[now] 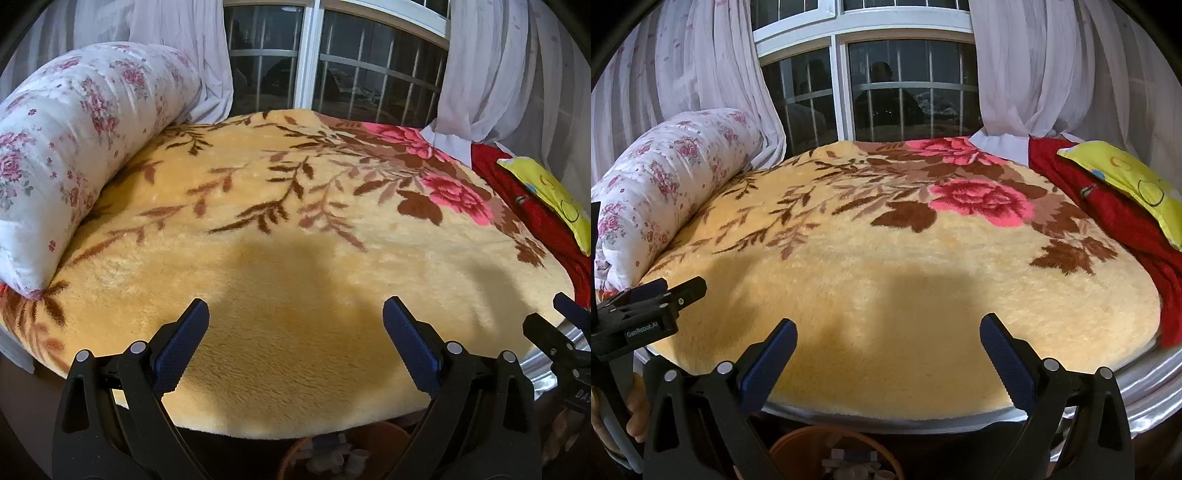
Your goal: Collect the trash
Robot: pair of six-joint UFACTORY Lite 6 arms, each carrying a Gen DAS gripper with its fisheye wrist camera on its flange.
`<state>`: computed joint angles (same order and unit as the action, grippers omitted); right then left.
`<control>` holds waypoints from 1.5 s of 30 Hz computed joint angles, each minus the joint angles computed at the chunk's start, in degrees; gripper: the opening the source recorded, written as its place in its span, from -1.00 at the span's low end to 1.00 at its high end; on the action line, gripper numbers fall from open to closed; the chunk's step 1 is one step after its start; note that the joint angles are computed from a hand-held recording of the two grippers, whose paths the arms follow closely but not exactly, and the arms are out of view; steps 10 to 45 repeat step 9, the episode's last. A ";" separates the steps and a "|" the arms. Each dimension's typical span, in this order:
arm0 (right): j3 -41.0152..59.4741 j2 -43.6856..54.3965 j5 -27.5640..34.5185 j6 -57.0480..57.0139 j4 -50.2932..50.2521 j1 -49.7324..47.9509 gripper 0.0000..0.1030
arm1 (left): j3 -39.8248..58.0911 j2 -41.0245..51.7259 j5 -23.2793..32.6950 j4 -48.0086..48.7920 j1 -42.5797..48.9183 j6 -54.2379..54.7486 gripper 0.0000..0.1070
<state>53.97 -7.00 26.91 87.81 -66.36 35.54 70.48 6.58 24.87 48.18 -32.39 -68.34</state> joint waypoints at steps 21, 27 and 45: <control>0.60 0.71 -0.12 -0.57 1.15 -0.05 0.90 | -0.09 0.21 1.81 -0.07 -0.59 0.39 0.73; 0.60 0.71 -0.12 -0.57 1.15 -0.05 0.90 | -0.09 0.21 1.81 -0.07 -0.59 0.39 0.73; 0.60 0.71 -0.12 -0.57 1.15 -0.05 0.90 | -0.09 0.21 1.81 -0.07 -0.59 0.39 0.73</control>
